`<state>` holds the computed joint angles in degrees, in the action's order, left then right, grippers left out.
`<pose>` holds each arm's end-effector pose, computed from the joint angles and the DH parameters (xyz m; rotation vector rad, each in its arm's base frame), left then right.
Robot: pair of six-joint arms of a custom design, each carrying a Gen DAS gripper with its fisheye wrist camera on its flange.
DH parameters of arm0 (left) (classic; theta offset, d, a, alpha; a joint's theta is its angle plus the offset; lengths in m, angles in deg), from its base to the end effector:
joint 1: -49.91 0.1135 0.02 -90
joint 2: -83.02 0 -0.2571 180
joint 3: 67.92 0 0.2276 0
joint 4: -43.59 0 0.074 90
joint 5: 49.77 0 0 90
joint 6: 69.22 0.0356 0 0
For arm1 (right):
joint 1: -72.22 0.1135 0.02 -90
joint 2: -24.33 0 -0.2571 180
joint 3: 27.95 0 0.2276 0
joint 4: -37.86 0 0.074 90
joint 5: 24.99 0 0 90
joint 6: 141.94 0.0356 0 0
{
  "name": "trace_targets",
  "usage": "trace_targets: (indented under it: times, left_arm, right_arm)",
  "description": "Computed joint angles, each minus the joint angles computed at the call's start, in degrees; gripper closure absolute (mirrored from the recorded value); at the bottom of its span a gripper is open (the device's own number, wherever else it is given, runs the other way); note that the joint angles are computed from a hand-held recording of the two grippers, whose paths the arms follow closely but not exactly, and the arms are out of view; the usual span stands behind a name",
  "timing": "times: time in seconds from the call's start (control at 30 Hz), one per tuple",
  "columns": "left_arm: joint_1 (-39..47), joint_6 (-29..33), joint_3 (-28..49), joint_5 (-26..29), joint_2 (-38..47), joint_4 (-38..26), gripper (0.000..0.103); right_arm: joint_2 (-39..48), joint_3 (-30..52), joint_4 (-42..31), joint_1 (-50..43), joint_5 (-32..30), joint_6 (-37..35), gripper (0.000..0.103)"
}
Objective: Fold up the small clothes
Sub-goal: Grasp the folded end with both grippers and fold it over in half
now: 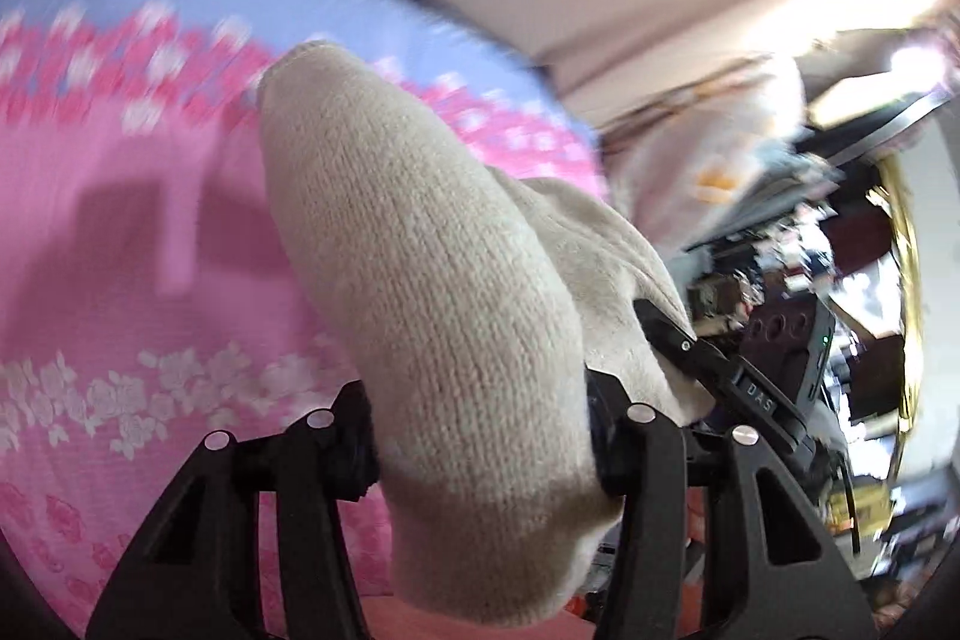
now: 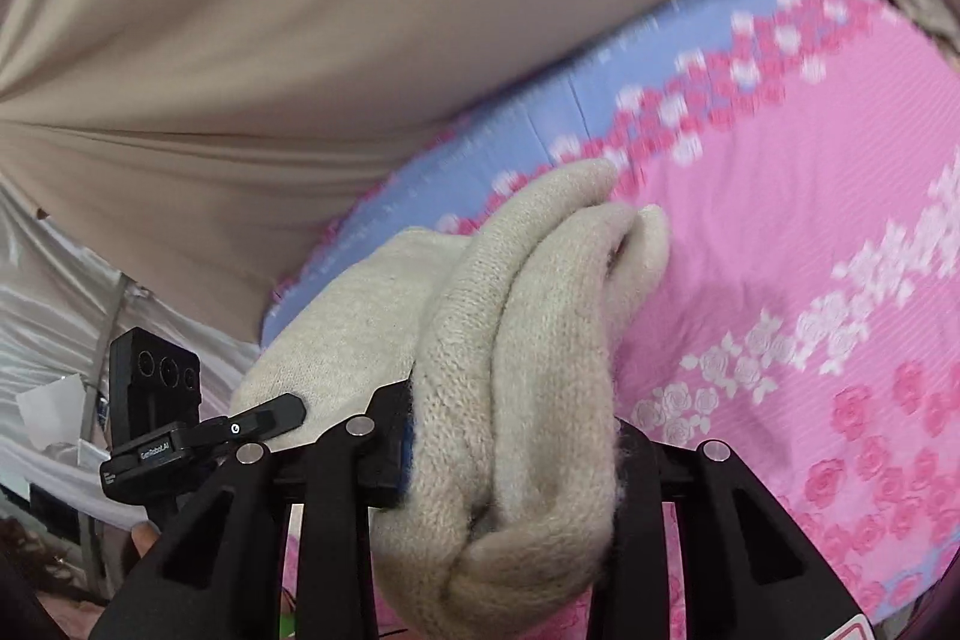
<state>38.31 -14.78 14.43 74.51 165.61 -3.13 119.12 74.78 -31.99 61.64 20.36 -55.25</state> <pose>0.2752 -0.0770 0.2919 -0.2188 2.4782 -1.0876 0.3129 -0.0330 0.3135 -0.0947 2.4325 0.9138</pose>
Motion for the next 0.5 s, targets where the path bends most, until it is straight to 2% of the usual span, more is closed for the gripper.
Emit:
trace_targets:
  times: [0.1, 0.23, 0.4, 0.5]
  left_arm:
    - [0.56, 3.03, 6.98, 0.11, -2.85, -4.94, 0.054]
    - [6.83, 10.52, 15.49, 2.38, -8.26, -14.21, 0.053]
    - [22.56, 22.75, 22.94, 8.15, -11.22, -24.73, 0.052]
    - [34.10, 32.10, 20.88, 12.50, -11.74, -28.80, 0.049]
  right_arm:
    - [-3.31, 7.02, -2.76, -0.83, -3.34, 0.41, 0.072]
    - [-6.64, 11.82, 2.07, 5.79, -3.58, 7.25, 0.072]
    - [-6.90, 10.58, 13.53, 19.36, 2.14, 14.96, 0.071]
    - [-4.15, 5.94, 20.44, 27.13, 5.57, 18.23, 0.069]
